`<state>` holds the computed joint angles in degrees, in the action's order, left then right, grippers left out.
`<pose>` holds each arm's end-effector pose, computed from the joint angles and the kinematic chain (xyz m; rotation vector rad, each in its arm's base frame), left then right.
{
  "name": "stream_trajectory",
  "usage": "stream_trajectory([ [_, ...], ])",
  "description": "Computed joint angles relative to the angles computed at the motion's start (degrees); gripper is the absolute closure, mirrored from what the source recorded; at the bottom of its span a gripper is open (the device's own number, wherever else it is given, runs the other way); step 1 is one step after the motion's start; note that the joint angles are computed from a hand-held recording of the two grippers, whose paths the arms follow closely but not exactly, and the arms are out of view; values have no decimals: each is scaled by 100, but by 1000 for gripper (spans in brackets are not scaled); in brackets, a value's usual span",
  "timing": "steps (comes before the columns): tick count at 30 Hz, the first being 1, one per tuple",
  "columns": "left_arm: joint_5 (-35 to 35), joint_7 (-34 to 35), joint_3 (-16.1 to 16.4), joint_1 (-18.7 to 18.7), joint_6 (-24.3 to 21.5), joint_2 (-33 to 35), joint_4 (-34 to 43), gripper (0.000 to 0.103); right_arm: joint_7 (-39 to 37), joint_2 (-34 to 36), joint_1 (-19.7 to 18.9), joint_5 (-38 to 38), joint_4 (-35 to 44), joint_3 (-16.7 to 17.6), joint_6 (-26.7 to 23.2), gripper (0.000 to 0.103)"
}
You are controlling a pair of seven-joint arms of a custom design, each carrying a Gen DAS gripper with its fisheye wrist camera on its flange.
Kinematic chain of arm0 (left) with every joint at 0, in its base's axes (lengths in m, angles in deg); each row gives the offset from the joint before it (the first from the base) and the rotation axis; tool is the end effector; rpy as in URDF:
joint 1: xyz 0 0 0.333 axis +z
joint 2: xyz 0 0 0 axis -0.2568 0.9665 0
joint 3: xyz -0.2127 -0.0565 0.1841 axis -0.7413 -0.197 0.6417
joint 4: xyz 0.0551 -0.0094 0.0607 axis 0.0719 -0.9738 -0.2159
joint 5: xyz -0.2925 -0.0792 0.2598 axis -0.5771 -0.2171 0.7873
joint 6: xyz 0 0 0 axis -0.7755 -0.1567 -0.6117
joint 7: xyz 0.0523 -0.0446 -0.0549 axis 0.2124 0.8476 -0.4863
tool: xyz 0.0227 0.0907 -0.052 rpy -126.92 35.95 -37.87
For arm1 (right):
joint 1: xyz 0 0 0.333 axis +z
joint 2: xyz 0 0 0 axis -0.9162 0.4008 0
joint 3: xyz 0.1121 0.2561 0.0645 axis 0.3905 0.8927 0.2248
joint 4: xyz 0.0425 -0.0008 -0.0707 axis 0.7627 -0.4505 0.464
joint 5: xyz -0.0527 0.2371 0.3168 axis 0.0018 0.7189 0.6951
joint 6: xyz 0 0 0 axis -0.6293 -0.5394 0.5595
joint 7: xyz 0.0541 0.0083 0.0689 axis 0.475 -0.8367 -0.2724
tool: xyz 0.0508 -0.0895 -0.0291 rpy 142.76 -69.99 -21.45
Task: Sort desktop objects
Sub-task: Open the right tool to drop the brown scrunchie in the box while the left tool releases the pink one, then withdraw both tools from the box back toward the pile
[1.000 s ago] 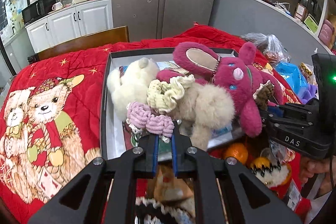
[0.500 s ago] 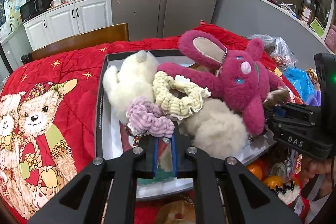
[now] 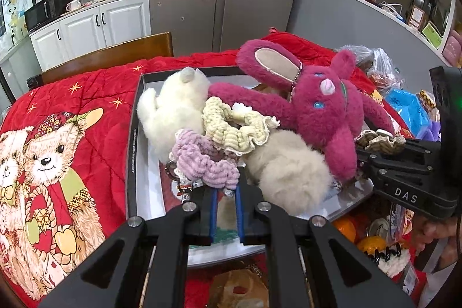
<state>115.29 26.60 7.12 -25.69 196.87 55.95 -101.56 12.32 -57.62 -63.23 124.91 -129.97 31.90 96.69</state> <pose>0.5762 -0.2236 0.4344 -2.0972 1.5173 -0.6688 0.6834 0.0832 0.4411 -2.2576 1.0553 -0.1924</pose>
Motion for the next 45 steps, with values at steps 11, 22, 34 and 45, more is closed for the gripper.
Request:
stream_trajectory([
  [11, 582, -243, -53, -172, -781, -56, 200, 18, -313, -354, 62, 15, -372, 19, 197, 26],
  [22, 615, -214, -107, -159, -853, -102, 254, 16, -378, -635, 167, 117, -623, -53, 409, 20],
  [34, 590, -293, -141, -172, -942, -250, 198, 16, -430, -785, 177, 229, -731, -78, 464, 20],
  [45, 803, -679, -484, -238, -1182, -1185, -209, 16, -988, -1715, 204, 828, -1433, -231, 500, 20],
])
